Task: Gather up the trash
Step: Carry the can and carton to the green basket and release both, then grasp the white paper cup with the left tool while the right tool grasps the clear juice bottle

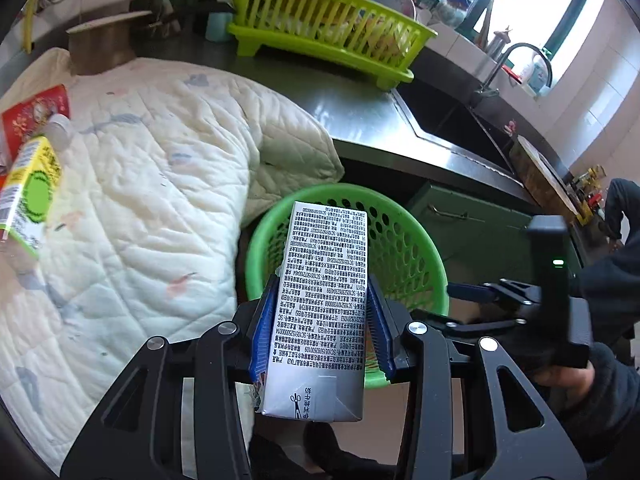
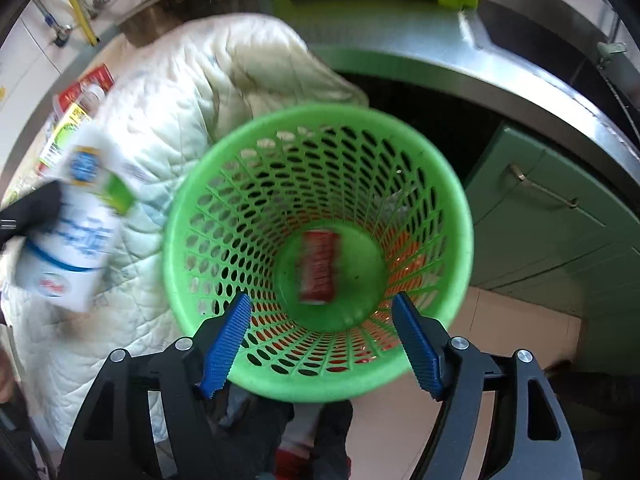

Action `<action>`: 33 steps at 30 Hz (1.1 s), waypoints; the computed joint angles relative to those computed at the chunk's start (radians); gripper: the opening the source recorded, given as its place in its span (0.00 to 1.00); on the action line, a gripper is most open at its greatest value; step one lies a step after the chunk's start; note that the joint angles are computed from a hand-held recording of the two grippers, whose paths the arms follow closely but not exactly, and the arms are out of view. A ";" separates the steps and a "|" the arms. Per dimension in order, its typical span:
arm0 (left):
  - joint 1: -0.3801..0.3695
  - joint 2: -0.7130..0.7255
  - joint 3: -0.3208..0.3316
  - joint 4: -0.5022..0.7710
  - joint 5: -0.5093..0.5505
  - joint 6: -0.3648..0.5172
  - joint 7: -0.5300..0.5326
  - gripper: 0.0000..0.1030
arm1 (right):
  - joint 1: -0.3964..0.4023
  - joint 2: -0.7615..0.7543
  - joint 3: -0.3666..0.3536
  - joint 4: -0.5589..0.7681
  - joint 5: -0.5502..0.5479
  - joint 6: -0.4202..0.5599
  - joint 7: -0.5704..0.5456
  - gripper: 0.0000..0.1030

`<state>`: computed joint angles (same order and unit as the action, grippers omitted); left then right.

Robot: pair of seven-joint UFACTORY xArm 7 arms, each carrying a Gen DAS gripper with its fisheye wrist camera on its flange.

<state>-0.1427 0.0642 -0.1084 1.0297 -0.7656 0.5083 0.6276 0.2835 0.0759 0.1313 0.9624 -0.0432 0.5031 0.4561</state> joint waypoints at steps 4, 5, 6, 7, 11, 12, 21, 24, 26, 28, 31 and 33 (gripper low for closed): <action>-0.022 0.058 -0.021 0.029 0.049 -0.003 -0.062 0.41 | -0.014 -0.082 -0.007 -0.059 -0.001 -0.026 -0.002 0.72; -0.026 0.072 -0.026 0.036 0.063 -0.003 -0.080 0.41 | -0.017 -0.099 -0.007 -0.071 -0.008 -0.031 0.004 0.72; -0.029 0.084 -0.032 0.043 0.073 -0.003 -0.096 0.41 | -0.022 -0.120 -0.007 -0.085 -0.013 -0.036 0.008 0.74; -0.029 0.092 -0.037 0.046 0.078 -0.001 -0.106 0.41 | -0.026 -0.134 -0.007 -0.093 -0.015 -0.040 0.010 0.74; -0.025 0.114 -0.060 0.059 0.060 -0.002 -0.117 0.43 | -0.035 -0.164 0.001 -0.101 -0.037 -0.041 0.019 0.74; -0.026 0.117 -0.065 0.061 0.057 -0.003 -0.122 0.46 | -0.036 -0.172 0.003 -0.105 -0.041 -0.044 0.021 0.74; -0.024 0.083 -0.069 0.034 0.025 -0.023 -0.103 0.60 | -0.038 -0.187 0.012 -0.104 -0.047 -0.064 0.013 0.75; -0.020 0.051 -0.056 0.008 0.018 -0.032 -0.098 0.60 | -0.034 -0.183 0.014 -0.098 -0.040 -0.075 0.004 0.75; -0.021 0.025 -0.044 -0.015 0.023 -0.045 -0.101 0.60 | -0.029 -0.176 0.017 -0.087 -0.037 -0.077 -0.003 0.75; -0.019 -0.006 -0.030 -0.040 0.023 -0.058 -0.106 0.61 | -0.023 -0.164 0.020 -0.069 -0.034 -0.079 -0.012 0.75; -0.015 -0.046 -0.004 -0.073 0.026 -0.071 -0.114 0.61 | -0.012 -0.138 0.025 -0.035 -0.035 -0.083 -0.023 0.77; -0.010 -0.071 0.015 -0.095 0.043 -0.082 -0.129 0.61 | -0.001 -0.114 0.029 -0.004 -0.034 -0.084 -0.035 0.78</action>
